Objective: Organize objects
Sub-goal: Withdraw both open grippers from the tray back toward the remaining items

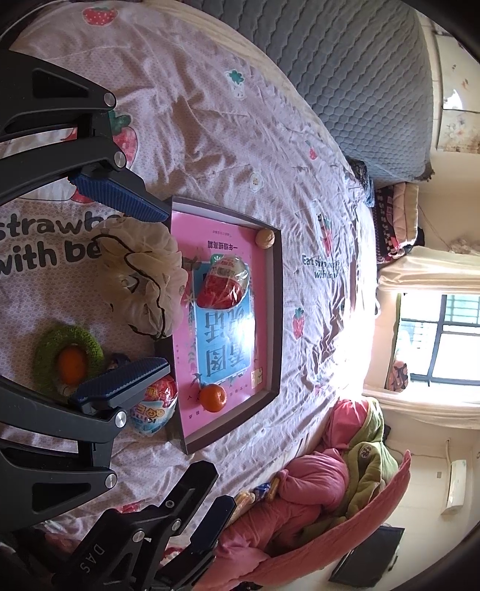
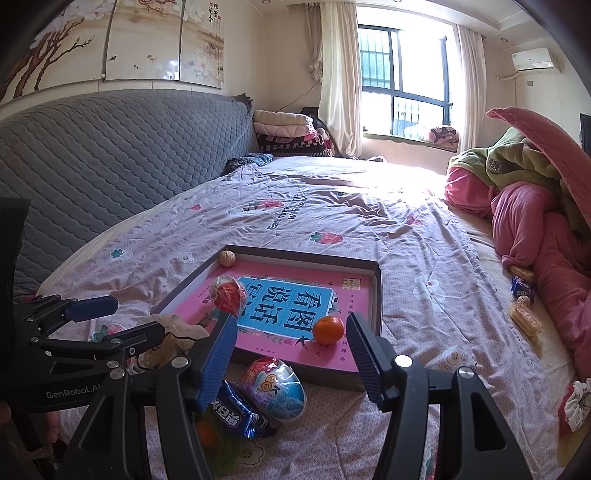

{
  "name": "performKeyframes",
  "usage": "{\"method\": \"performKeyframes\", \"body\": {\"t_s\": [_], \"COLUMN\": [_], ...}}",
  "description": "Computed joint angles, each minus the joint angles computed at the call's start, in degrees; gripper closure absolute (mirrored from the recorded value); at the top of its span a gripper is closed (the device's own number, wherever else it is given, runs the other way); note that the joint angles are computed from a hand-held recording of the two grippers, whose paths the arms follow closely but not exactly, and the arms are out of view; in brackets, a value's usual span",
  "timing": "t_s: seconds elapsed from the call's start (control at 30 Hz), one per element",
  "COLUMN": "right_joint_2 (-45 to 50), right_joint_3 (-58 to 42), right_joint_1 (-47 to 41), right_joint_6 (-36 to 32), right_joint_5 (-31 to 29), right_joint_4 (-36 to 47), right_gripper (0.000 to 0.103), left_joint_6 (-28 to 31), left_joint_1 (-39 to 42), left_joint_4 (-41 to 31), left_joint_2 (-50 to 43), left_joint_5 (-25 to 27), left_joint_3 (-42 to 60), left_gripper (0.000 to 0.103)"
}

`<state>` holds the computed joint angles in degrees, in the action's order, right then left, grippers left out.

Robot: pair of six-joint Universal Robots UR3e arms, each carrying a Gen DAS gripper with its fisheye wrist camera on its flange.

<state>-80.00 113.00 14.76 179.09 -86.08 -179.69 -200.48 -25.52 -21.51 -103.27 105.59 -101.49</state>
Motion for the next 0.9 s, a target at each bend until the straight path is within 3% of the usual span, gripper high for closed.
{"method": "performKeyframes", "body": {"t_s": [0.9], "right_joint_2": [-3.28], "right_joint_3": [4.42], "right_joint_1": [2.81], "right_joint_6": [0.47], "right_joint_5": [-2.87], "right_joint_4": [0.61], "right_gripper": [0.042], "left_joint_6": [-0.71], "left_joint_1": [-2.31], "left_joint_4": [1.21], "left_joint_2": [3.06], "left_joint_5": [1.14], "left_joint_3": [-5.01], "left_gripper": [0.026]}}
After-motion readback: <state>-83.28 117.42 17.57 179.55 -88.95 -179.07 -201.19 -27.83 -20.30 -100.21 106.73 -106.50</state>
